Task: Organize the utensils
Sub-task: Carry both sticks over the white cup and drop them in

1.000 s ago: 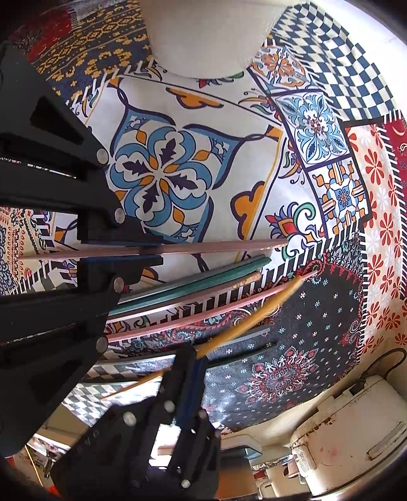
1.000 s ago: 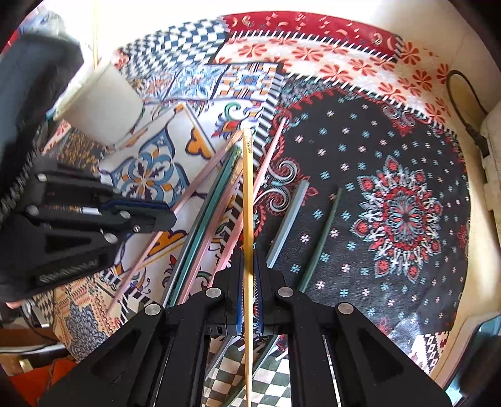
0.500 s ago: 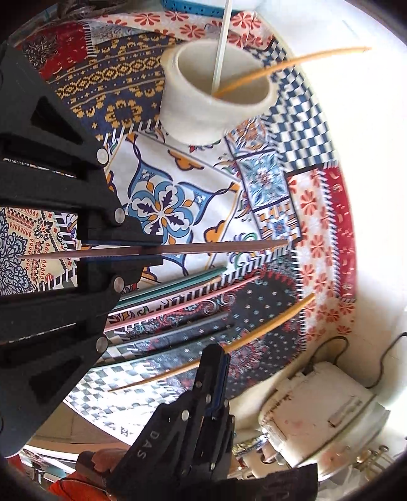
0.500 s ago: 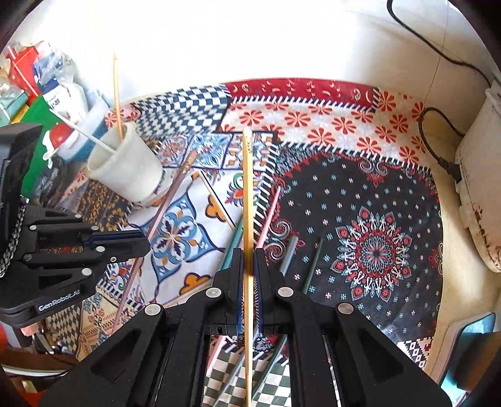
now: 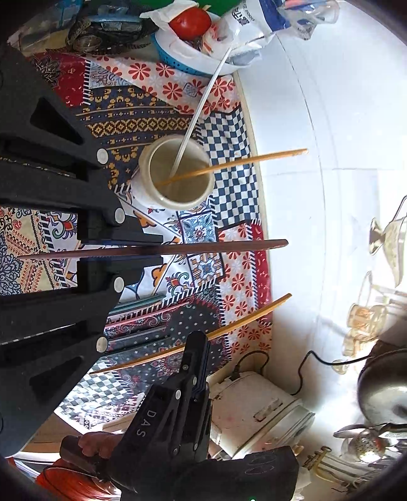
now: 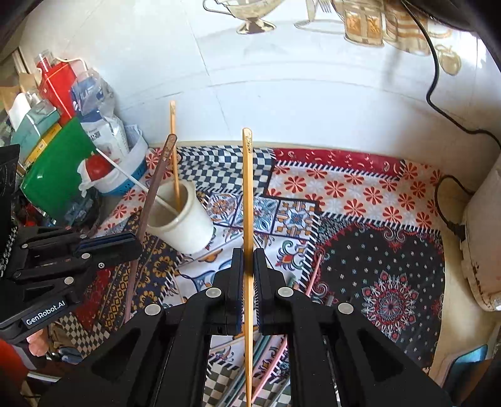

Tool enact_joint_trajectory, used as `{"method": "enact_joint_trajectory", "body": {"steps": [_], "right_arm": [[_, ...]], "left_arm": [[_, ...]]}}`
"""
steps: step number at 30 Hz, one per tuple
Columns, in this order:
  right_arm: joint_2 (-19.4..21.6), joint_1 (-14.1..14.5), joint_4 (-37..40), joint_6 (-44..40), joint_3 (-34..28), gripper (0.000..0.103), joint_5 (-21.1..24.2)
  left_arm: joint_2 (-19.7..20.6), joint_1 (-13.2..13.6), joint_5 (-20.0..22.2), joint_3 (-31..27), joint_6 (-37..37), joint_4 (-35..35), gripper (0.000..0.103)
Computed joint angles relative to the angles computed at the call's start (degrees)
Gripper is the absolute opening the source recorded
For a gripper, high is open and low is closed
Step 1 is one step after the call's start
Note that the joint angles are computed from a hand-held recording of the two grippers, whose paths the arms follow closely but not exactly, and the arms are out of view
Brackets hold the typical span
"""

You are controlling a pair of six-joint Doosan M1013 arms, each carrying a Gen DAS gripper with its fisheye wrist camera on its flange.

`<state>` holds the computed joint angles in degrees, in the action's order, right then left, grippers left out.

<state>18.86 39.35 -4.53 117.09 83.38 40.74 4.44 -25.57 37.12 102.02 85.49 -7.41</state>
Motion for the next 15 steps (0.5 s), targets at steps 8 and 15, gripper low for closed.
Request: {"method": "enact_joint_trajectory", "body": {"steps": [8, 15], "right_arm": [[2.5, 0.9, -1.7, -1.0, -5.9, 0.006, -2.9], [4.9, 1.6, -4.7, 2.2, -9.7, 0.006, -6.1]], "left_arm": [[-2.5, 3.1, -5.4, 0.4, -4.8, 2.4, 0.004], [-3.0, 5.6, -10.1, 0.3, -8.3, 4.1, 0.004]]}}
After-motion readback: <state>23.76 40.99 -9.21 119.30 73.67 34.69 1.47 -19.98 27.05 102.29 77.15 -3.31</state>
